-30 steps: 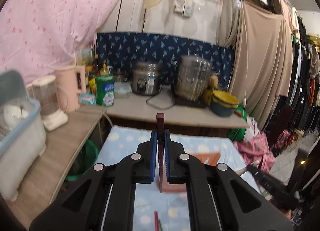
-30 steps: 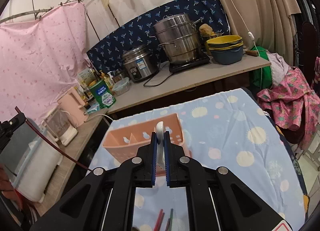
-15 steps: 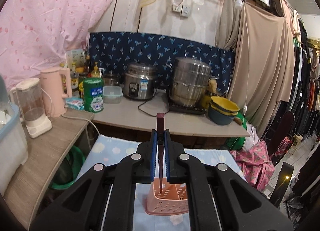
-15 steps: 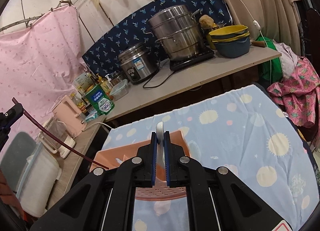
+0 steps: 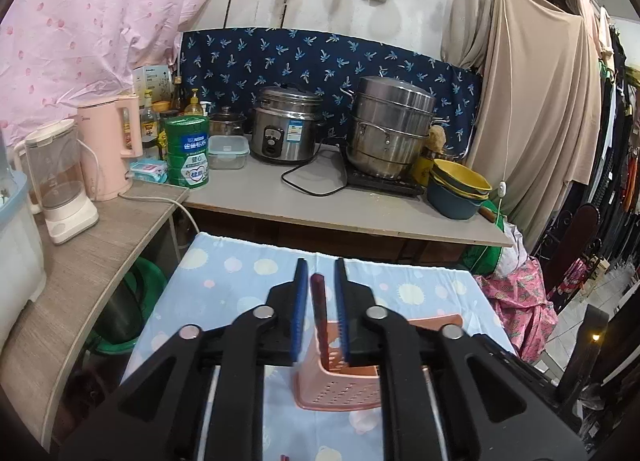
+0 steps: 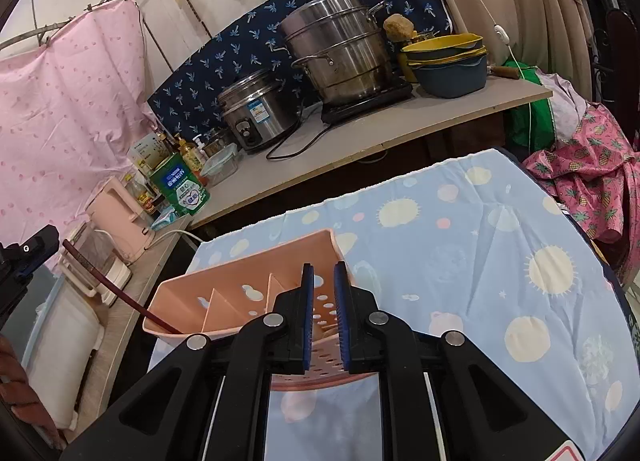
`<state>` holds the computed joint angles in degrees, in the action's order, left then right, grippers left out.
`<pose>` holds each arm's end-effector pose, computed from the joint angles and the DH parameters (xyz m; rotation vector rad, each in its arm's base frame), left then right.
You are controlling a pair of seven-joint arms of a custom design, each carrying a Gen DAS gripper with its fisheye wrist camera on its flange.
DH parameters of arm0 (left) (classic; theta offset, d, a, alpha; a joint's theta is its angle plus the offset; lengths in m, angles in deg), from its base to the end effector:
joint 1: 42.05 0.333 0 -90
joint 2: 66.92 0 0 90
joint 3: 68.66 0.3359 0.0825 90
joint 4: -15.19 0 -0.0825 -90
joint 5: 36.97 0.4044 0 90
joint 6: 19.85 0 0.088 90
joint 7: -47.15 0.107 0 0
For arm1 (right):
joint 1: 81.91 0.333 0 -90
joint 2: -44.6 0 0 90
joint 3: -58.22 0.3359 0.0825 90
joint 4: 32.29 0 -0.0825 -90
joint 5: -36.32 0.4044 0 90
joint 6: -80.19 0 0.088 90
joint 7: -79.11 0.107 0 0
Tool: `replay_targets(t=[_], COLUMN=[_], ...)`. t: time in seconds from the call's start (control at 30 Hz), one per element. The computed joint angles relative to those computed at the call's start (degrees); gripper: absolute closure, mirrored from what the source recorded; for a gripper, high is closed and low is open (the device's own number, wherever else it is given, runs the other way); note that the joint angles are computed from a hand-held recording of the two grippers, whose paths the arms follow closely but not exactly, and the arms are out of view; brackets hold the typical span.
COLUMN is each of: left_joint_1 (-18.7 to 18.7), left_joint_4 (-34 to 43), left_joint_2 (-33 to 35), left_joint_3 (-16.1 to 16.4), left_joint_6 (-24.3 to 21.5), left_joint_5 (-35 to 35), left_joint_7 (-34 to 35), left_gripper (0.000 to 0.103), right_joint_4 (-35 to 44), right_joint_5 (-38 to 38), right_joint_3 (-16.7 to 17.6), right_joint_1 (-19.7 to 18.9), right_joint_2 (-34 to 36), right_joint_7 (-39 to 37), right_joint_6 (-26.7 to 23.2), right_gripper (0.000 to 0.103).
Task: Organize utensils
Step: 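Open the left tool over the caddy while the right tool releases the spoon, then move both tools back over the remaining chopsticks on the table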
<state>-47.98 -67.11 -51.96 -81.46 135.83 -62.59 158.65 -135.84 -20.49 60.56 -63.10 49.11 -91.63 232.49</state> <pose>0.6878 -0.1899 0.6853 -1.3637 1.9597 -1.3199 0.6003 0.2566 0.5872 -0.9776 1.9578 -0.6594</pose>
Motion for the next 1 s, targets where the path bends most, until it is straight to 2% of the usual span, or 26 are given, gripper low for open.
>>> replay_targets(t=[0.03,0.17,0.3,0.53,0.73,0.9,1.0], left_joint_1=[0.0,0.9,1.8,1.8,0.6,0.1,0.0], left_joint_4=[-0.2,-3.6,-8.3,-19.6,-31.9,-41.6,-45.2], left_joint_2=[-0.2,-2.7,-6.6,-15.4,-23.4,-28.8,-30.7], left_joint_3=[0.1,0.0,0.1,2.6,5.6,7.3,8.6], left_joint_6=[-0.1,0.1,-0.7,-3.5,-4.4,-3.4,-6.3], left_joint_5=[0.1,-1.5,-5.1,-11.8,-13.2,-11.9,-11.7], left_joint_7=[-0.1,1.7,4.7,11.1,15.2,15.8,15.5], left_gripper=[0.074,0.066,0.049,0.041,0.039,0.039,0.039], right_joint_4=[-0.3,-1.9,-4.3,-9.5,-15.3,-19.5,-20.8], right_joint_5=[-0.2,-0.9,-2.2,-2.7,-0.3,3.7,5.8], right_joint_3=[0.1,0.8,2.2,6.3,10.2,13.3,14.6], right_joint_1=[0.1,0.4,0.8,2.0,4.1,6.7,8.4], right_joint_2=[-0.3,-1.9,-4.5,-9.3,-13.4,-15.6,-15.8], right_joint_7=[0.3,1.6,3.7,7.1,8.6,9.2,9.4], right_joint_6=[-0.1,-0.6,-1.1,-3.8,-7.9,-11.8,-13.8], right_gripper=[0.090,0.090,0.089,0.078,0.073,0.073,0.073])
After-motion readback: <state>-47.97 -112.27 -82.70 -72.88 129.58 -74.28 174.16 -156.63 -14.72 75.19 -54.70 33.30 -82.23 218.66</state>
